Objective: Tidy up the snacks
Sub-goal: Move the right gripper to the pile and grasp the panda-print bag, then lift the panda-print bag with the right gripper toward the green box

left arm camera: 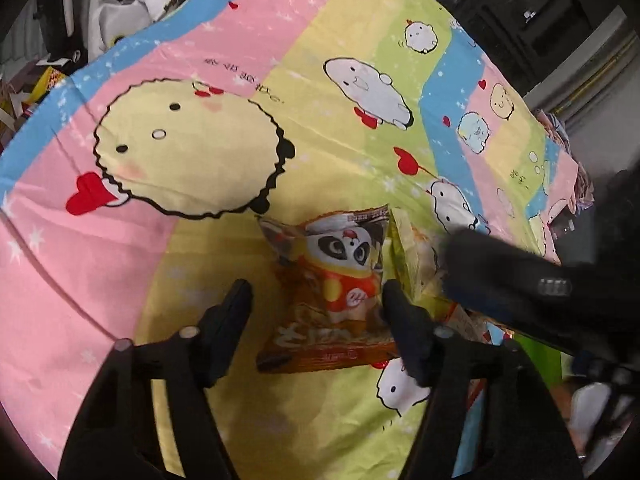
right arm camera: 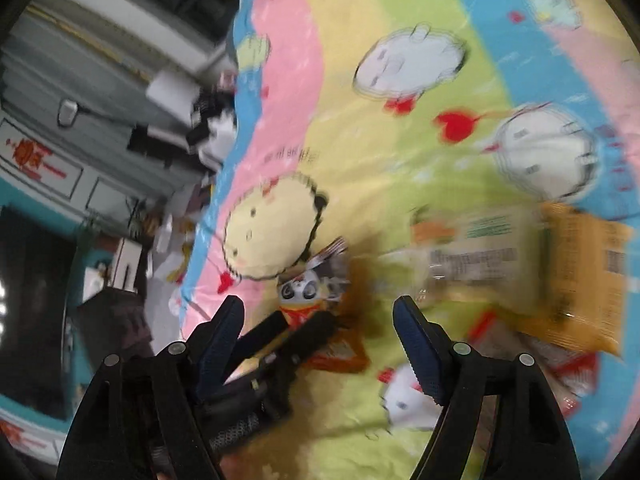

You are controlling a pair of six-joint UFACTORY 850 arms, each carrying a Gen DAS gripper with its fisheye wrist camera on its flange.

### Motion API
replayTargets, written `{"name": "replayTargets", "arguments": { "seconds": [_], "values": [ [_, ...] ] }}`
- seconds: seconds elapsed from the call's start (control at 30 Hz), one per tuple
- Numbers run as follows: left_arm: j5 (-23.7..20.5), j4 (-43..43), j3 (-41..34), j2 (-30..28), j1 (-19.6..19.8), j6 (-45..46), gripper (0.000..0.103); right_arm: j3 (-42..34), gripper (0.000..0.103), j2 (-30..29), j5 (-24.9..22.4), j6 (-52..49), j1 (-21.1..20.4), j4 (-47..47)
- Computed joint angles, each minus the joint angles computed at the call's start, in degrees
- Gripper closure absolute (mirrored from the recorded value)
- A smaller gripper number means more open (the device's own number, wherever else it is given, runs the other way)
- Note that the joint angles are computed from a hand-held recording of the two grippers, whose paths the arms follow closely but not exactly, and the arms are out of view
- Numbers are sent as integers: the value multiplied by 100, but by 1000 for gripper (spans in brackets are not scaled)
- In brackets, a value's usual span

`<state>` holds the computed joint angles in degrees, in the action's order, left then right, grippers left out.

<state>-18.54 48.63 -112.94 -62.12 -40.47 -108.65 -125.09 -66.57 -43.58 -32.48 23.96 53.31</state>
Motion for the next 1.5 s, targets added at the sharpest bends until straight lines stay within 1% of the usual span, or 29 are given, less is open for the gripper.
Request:
{"name": "replayTargets", "arguments": {
  "seconds": [0.03,0.07,0.1,0.13,0.17,0.2,0.27,0.3,0.4,0.47,0.5,0.6,0.67,0.77,0.83,0.93,1.0,1.07,1.13,1.2,1.3,1.37,1.5],
  "values": [
    [69,-116,-32,-23,10,123,47,-220,24,-149,-106,157,33,-150],
    [169,-398,-33,-32,25,394,49,-554,25,-366,-264,374,82,-396],
    [208,-550,-51,-49,30,561,49,-837,30,-549,-419,547,126,-615],
    [235,-656,-83,-72,31,708,52,-1165,39,-746,-597,694,141,-786],
    [210,-889,-149,-109,29,1010,54,-1473,42,-949,-784,795,160,-882],
    [50,-987,-253,-158,4,1177,55,-1542,43,-1020,-872,777,159,-797],
    [-115,-846,-319,-176,-50,1126,57,-1099,45,-801,-607,569,168,-643],
    [-122,-820,-298,-158,-70,1096,57,-857,47,-666,-503,410,165,-533],
    [-209,-195,-253,-84,-219,630,59,211,48,-14,-98,-191,128,-161],
    [-295,-1,-265,-60,-329,553,60,1010,48,476,269,-647,114,115],
    [-344,86,-278,-48,-404,532,60,1289,48,647,377,-823,88,250],
    [-490,42,-557,-161,-590,919,61,2214,48,1219,761,-1310,20,623],
    [-551,-51,-791,-294,-668,1200,61,2672,48,1505,1009,-1437,-8,729],
    [-417,-331,-1060,-467,-746,1592,61,3194,48,1814,1298,-1585,-92,950],
    [-341,-663,-1282,-613,-777,2018,61,3438,48,1949,1456,-1626,-135,1037],
    [-343,-1213,-1625,-830,-807,2598,60,3701,48,2071,1589,-1597,-201,1090],
    [-389,-1726,-1859,-971,-817,3140,61,3812,48,2103,1594,-1509,-248,1092],
    [-440,-1878,-1990,-1051,-844,3288,60,3869,48,2118,1588,-1506,-274,1108],
    [-446,-2192,-2106,-1133,-834,3527,60,3860,48,2096,1559,-1392,-288,972],
    [-502,-2695,-2328,-1281,-809,3969,60,3803,48,2045,1512,-1060,-302,673],
    [-546,-2606,-2346,-1296,-840,3908,60,3764,48,1974,1420,-1073,-343,732],
    [-422,-2570,-2187,-1210,-840,3856,60,3759,49,1976,1398,-1042,-353,687],
    [-308,-2662,-2167,-1227,-818,3957,59,3761,49,1969,1448,-970,-337,608]
  ]
}}
